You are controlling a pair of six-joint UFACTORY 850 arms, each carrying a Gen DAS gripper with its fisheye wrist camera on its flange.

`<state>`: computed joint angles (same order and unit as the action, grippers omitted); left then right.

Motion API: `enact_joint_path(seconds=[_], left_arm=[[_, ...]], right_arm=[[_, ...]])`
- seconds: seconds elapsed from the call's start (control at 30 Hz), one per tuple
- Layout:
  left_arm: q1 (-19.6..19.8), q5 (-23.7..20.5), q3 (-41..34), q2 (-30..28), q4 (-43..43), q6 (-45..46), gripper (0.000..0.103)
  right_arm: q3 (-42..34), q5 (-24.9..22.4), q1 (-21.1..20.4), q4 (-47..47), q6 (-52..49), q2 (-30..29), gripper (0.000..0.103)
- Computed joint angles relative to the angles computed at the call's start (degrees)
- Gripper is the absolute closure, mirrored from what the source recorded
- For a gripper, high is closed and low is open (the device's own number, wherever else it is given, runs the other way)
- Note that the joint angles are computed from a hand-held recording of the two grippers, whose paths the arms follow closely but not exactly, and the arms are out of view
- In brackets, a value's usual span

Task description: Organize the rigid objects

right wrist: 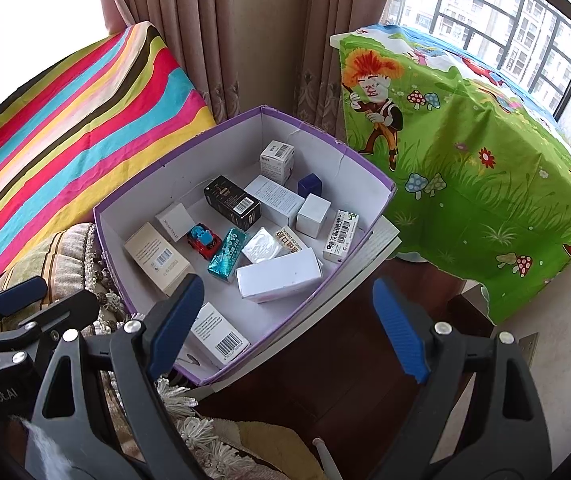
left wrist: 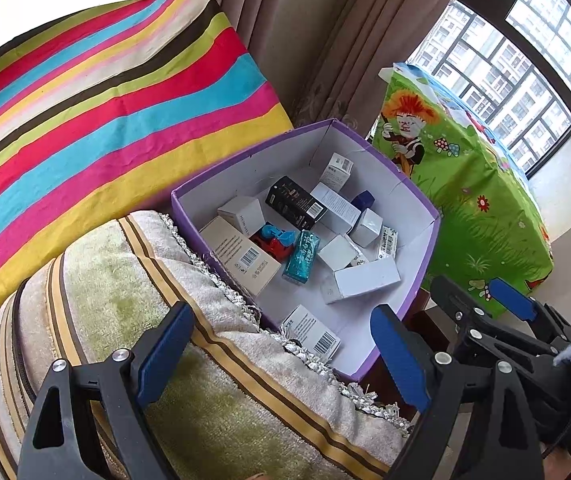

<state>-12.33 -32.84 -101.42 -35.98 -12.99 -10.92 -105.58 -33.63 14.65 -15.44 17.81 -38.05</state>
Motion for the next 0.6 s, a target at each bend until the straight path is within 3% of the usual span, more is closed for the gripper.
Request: enact_joint_path(seconds=[0.6], left_arm=[[0.2,-1.0,-0.4,-0.5,-0.8,0.7,0.011]], right_arm=[[-0.5,-0.8,0.1,0.3,-0.7,-0.5,0.015]])
